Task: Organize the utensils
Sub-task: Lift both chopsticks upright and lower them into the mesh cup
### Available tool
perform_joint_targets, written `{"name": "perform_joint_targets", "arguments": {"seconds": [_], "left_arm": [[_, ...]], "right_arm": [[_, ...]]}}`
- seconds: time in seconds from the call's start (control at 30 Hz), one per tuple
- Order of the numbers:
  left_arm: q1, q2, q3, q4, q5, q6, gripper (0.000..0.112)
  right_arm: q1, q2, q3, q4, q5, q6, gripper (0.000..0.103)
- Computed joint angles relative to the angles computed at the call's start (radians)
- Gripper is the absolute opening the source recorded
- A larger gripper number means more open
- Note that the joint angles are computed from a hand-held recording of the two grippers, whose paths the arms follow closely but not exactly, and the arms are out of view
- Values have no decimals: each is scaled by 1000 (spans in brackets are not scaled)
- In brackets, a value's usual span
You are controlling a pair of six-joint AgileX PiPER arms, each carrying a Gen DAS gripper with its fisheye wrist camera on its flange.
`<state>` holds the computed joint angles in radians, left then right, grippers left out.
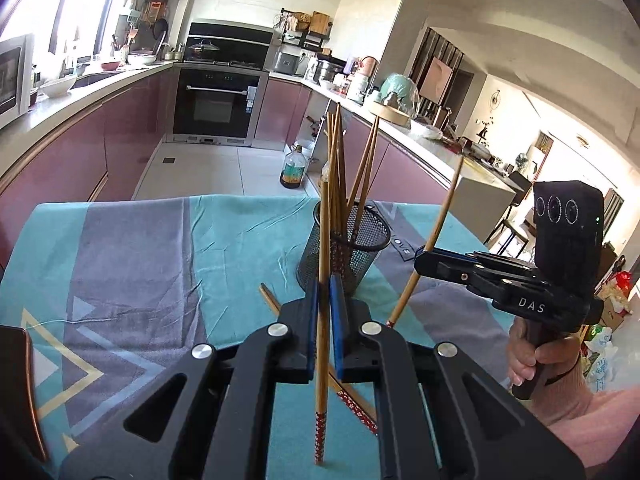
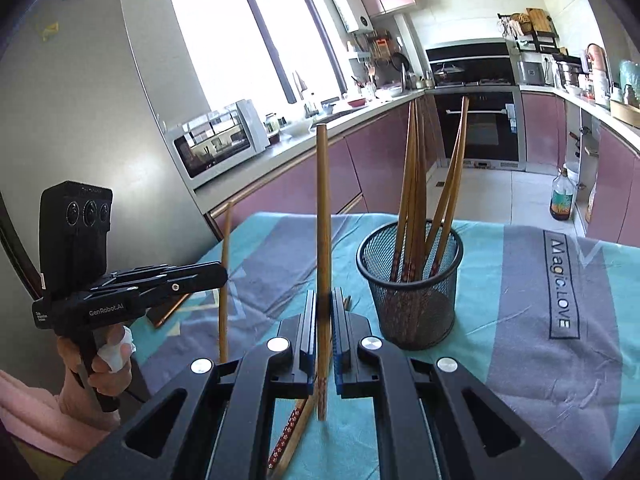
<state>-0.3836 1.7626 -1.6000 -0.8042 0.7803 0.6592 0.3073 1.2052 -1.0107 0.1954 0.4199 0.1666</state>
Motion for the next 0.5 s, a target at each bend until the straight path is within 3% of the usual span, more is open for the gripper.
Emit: {"name": "perform_joint_targets", "arguments": {"seconds": [0.3, 0.5], "left_arm": [[61, -45, -12, -153, 28, 74, 7], [54, -17, -120, -156, 28, 28, 7]], "right_arm": [[-20, -19, -37, -17, -3, -17, 6], [-44, -18, -89, -34, 10, -38, 6]]}}
